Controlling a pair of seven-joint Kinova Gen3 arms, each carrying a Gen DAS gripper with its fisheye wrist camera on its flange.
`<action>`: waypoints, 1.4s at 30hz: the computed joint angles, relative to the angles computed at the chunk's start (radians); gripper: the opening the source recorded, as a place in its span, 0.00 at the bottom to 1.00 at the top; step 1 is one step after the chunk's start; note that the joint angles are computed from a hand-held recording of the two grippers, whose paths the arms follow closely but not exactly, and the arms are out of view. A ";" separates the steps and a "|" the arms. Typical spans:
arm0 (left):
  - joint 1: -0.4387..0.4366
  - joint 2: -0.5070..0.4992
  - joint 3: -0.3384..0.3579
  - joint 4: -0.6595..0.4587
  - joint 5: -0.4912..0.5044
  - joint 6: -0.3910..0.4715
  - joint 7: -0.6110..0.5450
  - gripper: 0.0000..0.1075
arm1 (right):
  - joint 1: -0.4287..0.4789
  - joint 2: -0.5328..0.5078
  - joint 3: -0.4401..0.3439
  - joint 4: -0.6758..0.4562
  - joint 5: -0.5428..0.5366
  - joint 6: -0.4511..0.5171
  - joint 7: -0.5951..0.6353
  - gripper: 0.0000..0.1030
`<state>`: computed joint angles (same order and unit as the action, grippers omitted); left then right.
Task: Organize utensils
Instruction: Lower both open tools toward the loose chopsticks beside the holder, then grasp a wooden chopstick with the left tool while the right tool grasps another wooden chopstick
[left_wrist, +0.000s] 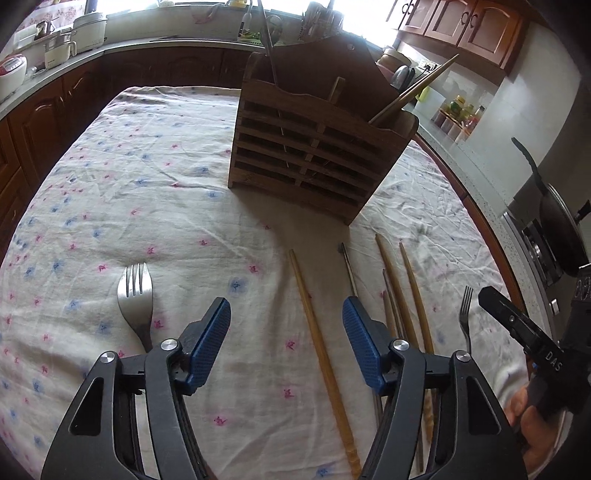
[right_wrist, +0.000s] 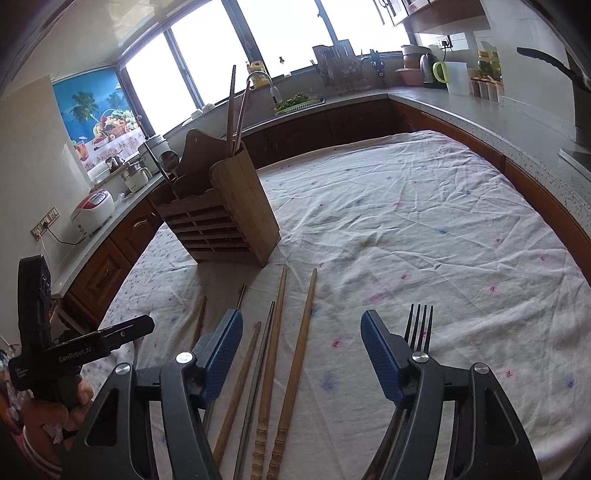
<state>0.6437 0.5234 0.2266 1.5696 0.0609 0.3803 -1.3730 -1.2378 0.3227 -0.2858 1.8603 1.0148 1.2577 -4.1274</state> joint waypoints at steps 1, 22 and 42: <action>-0.002 0.013 0.007 -0.020 -0.001 0.017 -0.008 0.47 | 0.010 -0.001 0.001 0.003 0.000 -0.016 0.008 0.56; 0.046 0.189 -0.013 -0.292 0.002 0.239 -0.089 0.09 | 0.227 0.038 0.081 0.004 -0.091 -0.337 0.312 0.24; 0.100 0.214 -0.050 -0.346 -0.054 0.248 -0.065 0.04 | 0.193 0.043 0.147 0.007 -0.100 -0.348 0.310 0.07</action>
